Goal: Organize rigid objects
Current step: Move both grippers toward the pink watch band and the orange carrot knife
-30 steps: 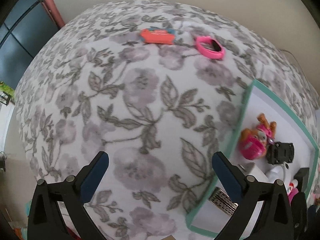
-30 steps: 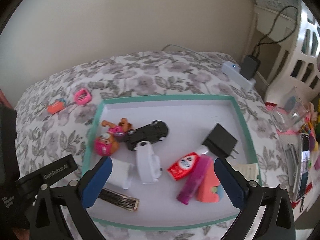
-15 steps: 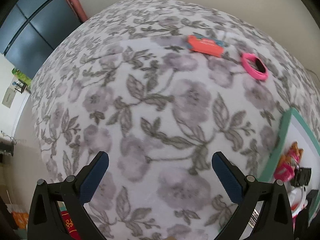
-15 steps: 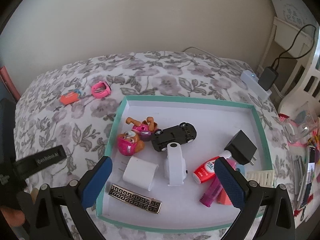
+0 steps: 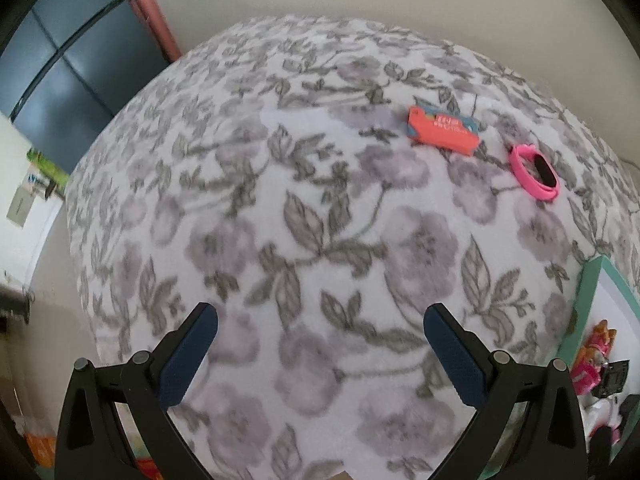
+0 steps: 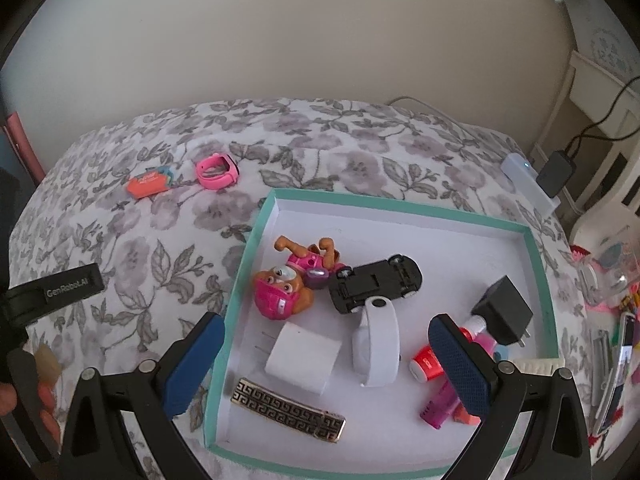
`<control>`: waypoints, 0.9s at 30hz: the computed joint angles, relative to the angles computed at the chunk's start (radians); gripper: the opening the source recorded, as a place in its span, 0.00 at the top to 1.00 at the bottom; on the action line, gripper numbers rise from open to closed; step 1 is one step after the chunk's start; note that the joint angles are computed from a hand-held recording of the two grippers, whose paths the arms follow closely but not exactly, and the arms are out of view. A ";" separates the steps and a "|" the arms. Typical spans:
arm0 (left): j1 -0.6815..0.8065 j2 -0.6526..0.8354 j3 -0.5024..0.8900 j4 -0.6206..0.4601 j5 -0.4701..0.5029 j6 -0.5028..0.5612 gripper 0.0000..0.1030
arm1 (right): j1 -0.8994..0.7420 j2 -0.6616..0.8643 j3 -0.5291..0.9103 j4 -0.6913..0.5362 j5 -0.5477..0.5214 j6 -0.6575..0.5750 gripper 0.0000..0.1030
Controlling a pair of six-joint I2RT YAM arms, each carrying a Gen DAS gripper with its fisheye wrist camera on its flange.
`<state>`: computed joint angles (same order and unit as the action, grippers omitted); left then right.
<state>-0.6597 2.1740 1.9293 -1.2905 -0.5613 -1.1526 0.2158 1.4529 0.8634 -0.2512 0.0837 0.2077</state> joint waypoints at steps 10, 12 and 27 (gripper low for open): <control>0.100 -0.097 -0.187 0.248 0.006 0.158 0.00 | 0.026 0.117 0.130 0.013 0.008 -0.009 0.00; 0.119 -0.093 -0.182 0.287 0.014 0.206 0.00 | 0.030 0.146 0.168 0.017 0.005 -0.017 0.00; 0.260 0.099 0.200 0.305 0.103 0.491 0.00 | 0.048 0.552 0.715 -0.160 -0.139 -0.025 0.00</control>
